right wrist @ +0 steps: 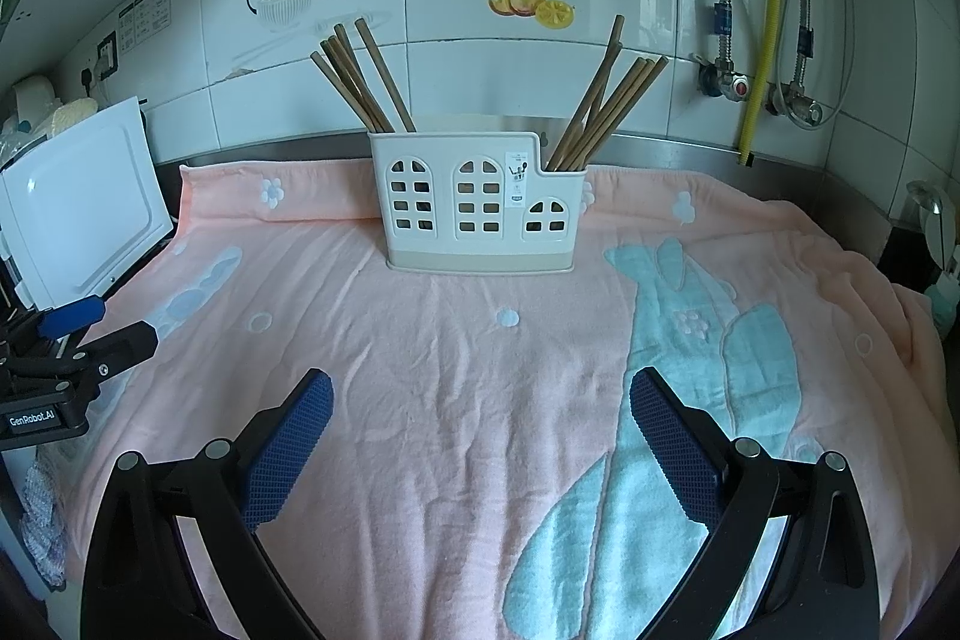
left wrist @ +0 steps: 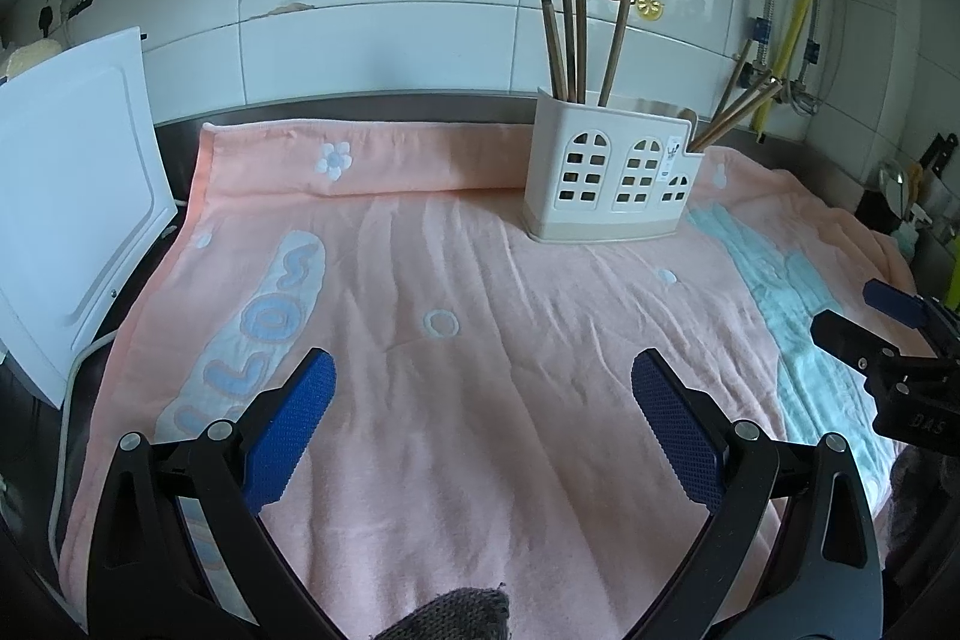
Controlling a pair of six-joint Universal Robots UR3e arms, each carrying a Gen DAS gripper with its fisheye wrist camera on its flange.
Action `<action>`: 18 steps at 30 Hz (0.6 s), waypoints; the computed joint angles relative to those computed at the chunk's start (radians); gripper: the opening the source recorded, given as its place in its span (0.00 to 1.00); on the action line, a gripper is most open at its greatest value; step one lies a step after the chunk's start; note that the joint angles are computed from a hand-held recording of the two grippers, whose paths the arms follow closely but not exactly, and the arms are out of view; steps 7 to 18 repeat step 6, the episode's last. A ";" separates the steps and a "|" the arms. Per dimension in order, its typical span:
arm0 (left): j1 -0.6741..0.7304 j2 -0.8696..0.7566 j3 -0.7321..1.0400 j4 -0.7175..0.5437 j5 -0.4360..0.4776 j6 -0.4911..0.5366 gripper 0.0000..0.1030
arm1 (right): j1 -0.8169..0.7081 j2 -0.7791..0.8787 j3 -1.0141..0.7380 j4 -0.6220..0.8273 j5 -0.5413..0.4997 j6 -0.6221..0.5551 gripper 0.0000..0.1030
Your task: Organize utensils
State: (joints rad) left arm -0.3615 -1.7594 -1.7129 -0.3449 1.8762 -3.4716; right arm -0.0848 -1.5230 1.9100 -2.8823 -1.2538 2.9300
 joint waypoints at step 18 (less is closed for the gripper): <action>0.008 0.003 -0.003 -0.005 -0.009 0.002 0.95 | 0.003 0.004 -0.001 -0.006 -0.002 0.003 0.93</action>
